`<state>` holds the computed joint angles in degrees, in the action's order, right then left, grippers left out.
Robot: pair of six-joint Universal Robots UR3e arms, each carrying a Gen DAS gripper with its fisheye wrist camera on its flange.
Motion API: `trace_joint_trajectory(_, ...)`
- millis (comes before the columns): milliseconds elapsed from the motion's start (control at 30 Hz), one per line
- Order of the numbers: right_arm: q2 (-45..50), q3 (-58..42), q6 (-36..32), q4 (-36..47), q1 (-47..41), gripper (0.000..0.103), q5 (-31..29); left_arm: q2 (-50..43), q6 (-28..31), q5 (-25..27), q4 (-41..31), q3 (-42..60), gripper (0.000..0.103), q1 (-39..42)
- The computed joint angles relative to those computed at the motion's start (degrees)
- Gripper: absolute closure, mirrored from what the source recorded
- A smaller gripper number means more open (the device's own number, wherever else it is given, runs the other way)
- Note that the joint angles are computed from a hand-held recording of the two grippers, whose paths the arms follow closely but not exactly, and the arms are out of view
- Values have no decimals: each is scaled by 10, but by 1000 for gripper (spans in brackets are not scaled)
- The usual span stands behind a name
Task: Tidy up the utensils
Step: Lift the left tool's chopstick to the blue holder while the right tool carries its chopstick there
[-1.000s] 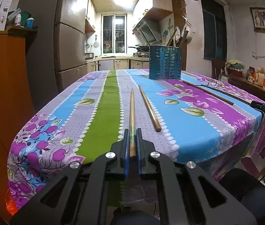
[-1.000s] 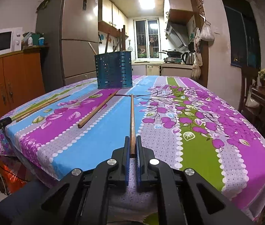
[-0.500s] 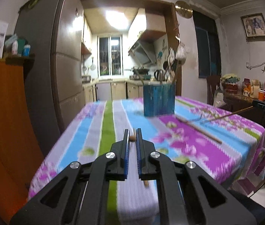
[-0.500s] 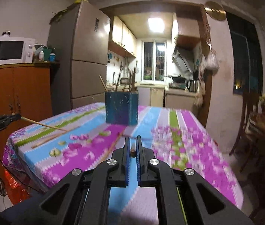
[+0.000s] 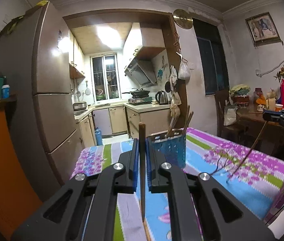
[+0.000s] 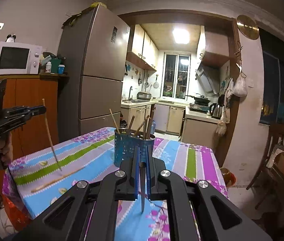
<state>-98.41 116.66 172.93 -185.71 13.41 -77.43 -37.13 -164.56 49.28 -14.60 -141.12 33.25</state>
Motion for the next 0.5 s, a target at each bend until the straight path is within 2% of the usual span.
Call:
trace_joint_trajectory(67, 13, -38, 4, 33, -5, 96, 9, -72, -17, 52, 43, 36, 98, -57)
trace_joint_trajectory(100, 19, -61, 8, 54, -12, 96, 18, -81, -17, 53, 38, 49, 98, -61)
trace_joint_trajectory(233, 51, -150, 19, 113, -24, 96, 36, -172, -43, 115, 42, 132, 98, -132)
trace_joint_trajectory(367, 82, -249, 24, 158, -29, 96, 46, -223, -60, 161, 37, 195, 98, -181)
trace_joint_trajectory(500, 111, -344, 29, 199, -30, 96, 54, -257, -69, 176, 15, 265, 98, -208)
